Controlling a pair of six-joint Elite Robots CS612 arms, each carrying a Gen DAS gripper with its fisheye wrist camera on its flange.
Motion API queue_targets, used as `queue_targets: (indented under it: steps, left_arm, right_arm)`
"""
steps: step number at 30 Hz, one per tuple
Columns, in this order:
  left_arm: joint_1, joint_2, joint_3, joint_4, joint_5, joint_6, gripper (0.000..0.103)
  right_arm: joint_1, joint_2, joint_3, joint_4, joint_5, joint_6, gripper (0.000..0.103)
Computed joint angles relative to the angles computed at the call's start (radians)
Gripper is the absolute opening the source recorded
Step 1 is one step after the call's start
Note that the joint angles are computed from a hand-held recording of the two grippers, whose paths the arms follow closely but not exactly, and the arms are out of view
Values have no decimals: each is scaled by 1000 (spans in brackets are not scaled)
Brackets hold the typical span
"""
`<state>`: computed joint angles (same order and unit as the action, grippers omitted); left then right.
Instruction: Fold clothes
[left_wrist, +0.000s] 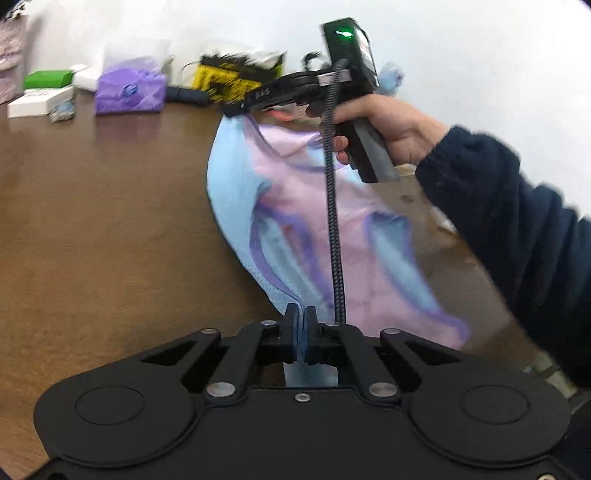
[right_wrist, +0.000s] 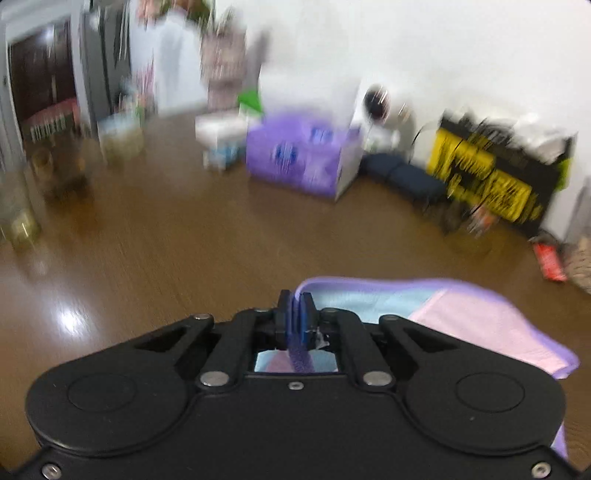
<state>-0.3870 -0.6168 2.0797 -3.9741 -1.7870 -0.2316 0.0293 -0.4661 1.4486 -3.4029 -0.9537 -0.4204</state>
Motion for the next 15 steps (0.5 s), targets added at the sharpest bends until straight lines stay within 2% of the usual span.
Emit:
queue_targets:
  steps: [2, 5, 8, 11, 14, 15]
  left_arm:
    - [-9, 0, 1, -8, 0, 8, 2]
    - [-18, 1, -1, -21, -39, 23, 2]
    - [-25, -4, 8, -32, -61, 49, 2]
    - [-31, -2, 9, -25, -42, 52, 2]
    - [-23, -2, 15, -10, -19, 33, 2]
    - [-20, -3, 19, -5, -11, 24, 2]
  right_arm:
    - [-24, -19, 36, -78, 38, 46, 6]
    - [-48, -35, 54, -102, 61, 66, 6]
    - [-64, -37, 70, -127, 45, 80, 6]
    - [-80, -29, 75, -125, 26, 117, 6]
    - [-76, -19, 67, -124, 31, 120, 6]
    - [-68, -11, 55, -135, 70, 115, 6]
